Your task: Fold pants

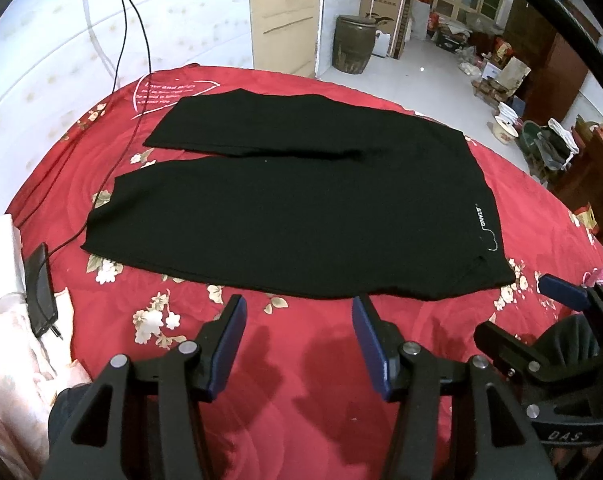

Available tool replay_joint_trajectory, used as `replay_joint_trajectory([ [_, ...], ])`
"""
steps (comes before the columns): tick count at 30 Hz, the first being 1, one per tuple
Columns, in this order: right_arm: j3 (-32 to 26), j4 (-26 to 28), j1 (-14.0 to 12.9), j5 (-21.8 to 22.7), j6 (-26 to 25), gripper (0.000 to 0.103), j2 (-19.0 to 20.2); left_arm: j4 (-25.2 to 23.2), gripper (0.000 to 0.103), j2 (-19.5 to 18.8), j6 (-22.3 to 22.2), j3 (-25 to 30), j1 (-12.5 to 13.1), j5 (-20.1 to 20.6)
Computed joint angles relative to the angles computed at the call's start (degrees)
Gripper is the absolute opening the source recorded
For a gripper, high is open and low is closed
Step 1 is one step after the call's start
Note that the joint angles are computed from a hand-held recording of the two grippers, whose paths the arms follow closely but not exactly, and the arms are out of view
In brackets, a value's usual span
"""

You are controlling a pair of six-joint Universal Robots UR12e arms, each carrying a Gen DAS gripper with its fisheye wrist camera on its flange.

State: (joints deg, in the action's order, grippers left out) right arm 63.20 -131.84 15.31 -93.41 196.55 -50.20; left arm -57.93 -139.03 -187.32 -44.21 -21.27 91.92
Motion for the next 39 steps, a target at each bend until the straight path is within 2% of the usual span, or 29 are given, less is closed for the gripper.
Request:
replay_joint_trajectory([
  [39, -0.36, 1.57, -0.04, 0.29, 0.36, 0.103, 0.41, -2.14, 0.058, -0.61, 0.04, 0.95, 0.22, -1.15],
])
